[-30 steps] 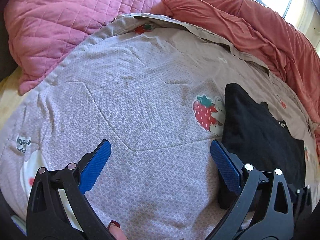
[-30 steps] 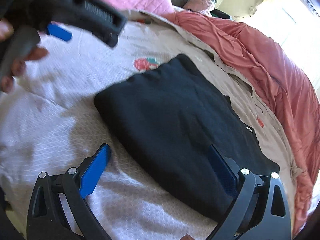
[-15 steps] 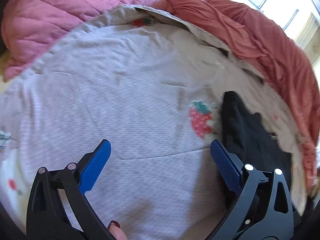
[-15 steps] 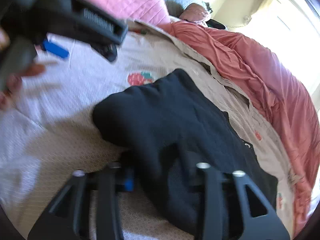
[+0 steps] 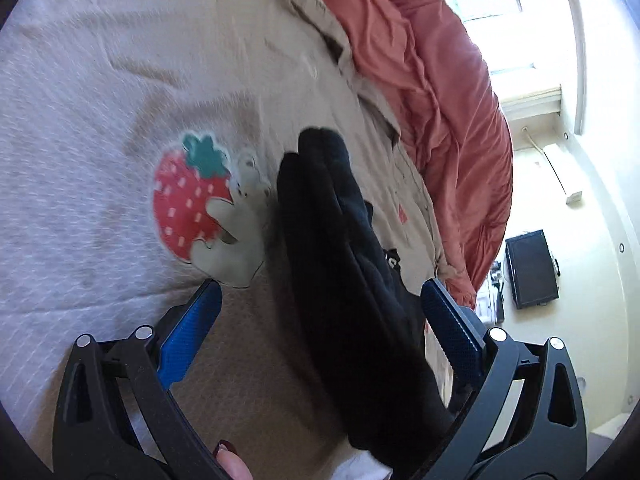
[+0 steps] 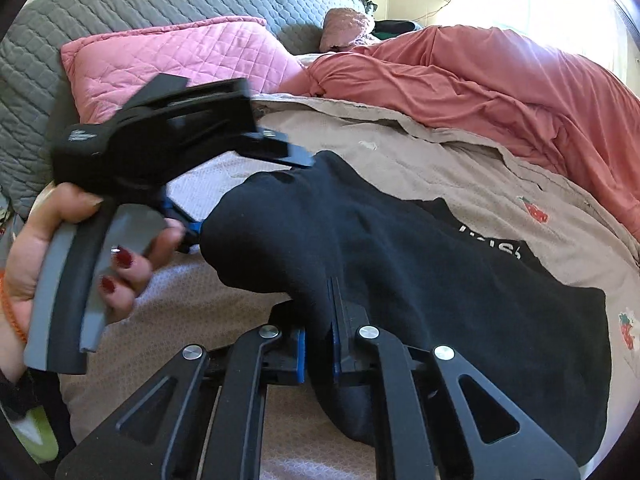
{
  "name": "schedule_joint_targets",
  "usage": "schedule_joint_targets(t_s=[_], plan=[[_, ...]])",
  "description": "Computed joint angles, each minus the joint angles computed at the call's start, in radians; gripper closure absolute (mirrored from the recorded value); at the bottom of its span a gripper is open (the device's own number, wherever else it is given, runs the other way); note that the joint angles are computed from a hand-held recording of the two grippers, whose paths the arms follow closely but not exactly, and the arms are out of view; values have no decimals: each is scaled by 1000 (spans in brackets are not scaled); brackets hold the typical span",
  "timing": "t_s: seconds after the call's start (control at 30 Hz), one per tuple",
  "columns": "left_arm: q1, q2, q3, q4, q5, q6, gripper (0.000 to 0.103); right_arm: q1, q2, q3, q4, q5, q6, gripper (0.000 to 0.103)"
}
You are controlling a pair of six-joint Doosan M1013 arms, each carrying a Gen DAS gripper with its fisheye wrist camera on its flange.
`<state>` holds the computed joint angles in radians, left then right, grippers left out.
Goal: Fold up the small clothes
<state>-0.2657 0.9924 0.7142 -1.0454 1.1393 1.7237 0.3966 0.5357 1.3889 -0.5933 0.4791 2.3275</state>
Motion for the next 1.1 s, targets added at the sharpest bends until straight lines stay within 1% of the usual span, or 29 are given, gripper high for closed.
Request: schedule_joint_targets(t_s=[0.1, 0.13, 0.17, 0.2, 0.27, 0.3, 0.33, 0.37, 0.4, 0.43, 0.47, 0.5, 0.57, 0.63, 0.83, 1.0, 1.1], plan=[[-11, 36, -71, 46, 39, -36, 12, 6, 1, 3, -7, 11, -4, 95], [-15, 48, -97, 62, 54, -45, 23, 7, 2, 4, -7, 13, -4, 95], [-18, 57, -119, 73, 70, -51, 36, 6, 3, 2, -4, 18, -8, 95], [-22, 74, -151, 82, 97, -59, 37, 7, 3, 2, -10, 23, -5, 95], [-29, 103, -206, 91, 149, -70, 38, 8, 3, 0, -6, 29, -10, 95], [-34, 104, -209, 111, 148, -63, 39, 8, 3, 0, -9, 32, -11, 95], [-39, 102, -209, 130, 149, -53, 46, 9, 3, 0, -10, 35, -13, 95], [-42, 101, -211, 143, 154, -43, 62, 10, 3, 1, -14, 40, -13, 95], [-43, 104, -214, 136, 165, -38, 66, 10, 2, 3, -19, 44, -5, 95], [-43, 102, -210, 132, 164, -41, 67, 10, 0, 10, -16, 40, 5, 95], [-43, 102, -210, 131, 164, -42, 72, 9, -1, 13, -13, 38, 10, 95], [-43, 99, -204, 128, 159, -43, 74, 8, -3, 17, -15, 37, 20, 95], [-43, 84, -177, 120, 148, -31, 83, 9, -7, 25, -24, 35, 38, 95], [-45, 61, -145, 119, 128, 9, 86, 8, -13, 31, -33, 30, 55, 95], [-56, 3, -71, 95, 72, 83, 87, 2, -51, 74, -81, 2, 122, 95], [-81, -64, -1, 141, 9, 111, 87, -9, -95, 132, -166, -43, 248, 95], [-104, -86, 4, 201, -11, 101, 87, -20, -124, 176, -223, -74, 343, 95]])
